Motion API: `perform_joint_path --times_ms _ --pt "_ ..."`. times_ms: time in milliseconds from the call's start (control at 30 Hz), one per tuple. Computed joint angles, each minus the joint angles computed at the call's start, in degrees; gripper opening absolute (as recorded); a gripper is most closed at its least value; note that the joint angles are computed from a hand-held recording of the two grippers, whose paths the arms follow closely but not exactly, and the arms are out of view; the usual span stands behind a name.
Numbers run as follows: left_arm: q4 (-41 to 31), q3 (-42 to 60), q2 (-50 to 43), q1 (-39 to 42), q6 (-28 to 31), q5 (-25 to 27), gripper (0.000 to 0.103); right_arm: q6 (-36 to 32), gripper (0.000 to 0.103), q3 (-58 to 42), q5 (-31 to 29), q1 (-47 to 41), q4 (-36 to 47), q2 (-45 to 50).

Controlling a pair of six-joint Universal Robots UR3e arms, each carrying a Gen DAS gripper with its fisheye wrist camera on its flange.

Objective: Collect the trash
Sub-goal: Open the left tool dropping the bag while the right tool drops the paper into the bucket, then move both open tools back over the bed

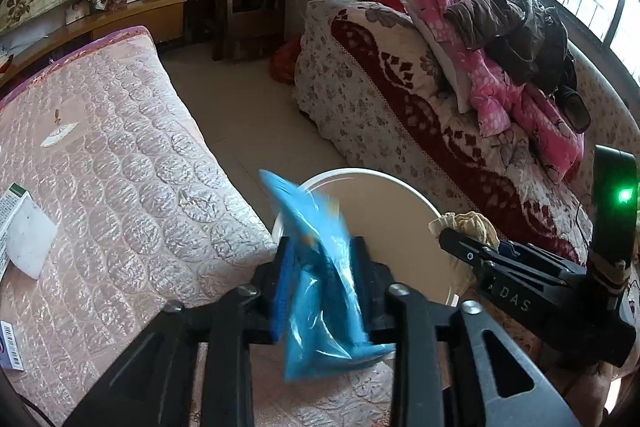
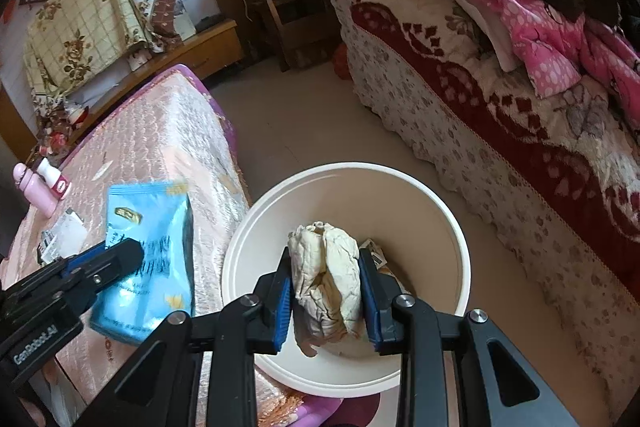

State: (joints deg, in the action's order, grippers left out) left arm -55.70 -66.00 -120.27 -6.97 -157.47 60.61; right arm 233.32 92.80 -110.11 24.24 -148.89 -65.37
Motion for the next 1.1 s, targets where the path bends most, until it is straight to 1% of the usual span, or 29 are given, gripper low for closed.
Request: perform_joint_path --times_ms 33,67,100,133,167,200,467,767,967,1100 --pt "0.24 -0.27 0.15 0.05 -0.03 -0.06 0.052 0.42 0.034 0.19 0.25 -0.17 -0.03 -0.06" --pt "0.29 -0.66 0.4 0.31 -0.02 -0.54 0.058 0.75 0.037 0.65 0.52 -0.33 -0.54 -0.16" --pt "0.18 -0.93 0.66 0.6 -0.02 -1.0 0.058 0.93 0.039 0.75 0.73 -0.46 -0.6 -0.18" --pt "-0.03 -1.0 0.86 0.76 0.06 -1.05 0.058 1.13 0.049 0.99 0.94 -0.55 -0.91 -0.19" --pt "-0.08 -1.24 1.17 0.96 0.2 -1.16 0.058 1.17 0.068 1.52 0.99 -0.55 -1.97 -0.21" --pt "0.01 -1.54 1.46 1.15 0.23 -1.27 0.058 1.08 0.071 2.18 0.91 -0.47 -3.55 -0.21" --pt "0.5 -5.25 4.92 3.66 1.54 -1.64 0.058 0.28 0.071 -1.3 0.84 0.58 -0.86 1.05" --pt "0.56 -8.13 7.01 8.35 2.58 -1.68 0.058 -0.82 0.071 -9.06 0.16 3.06 3.33 4.49" --pt "1.26 -9.05 6.48 13.4 3.69 -1.13 0.058 -1.94 0.071 -17.01 0.57 5.23 5.86 8.36" --pt "0.95 -5.72 3.07 17.24 3.09 0.0 0.058 -3.41 0.071 -23.6 0.81 6.58 8.51 11.78"
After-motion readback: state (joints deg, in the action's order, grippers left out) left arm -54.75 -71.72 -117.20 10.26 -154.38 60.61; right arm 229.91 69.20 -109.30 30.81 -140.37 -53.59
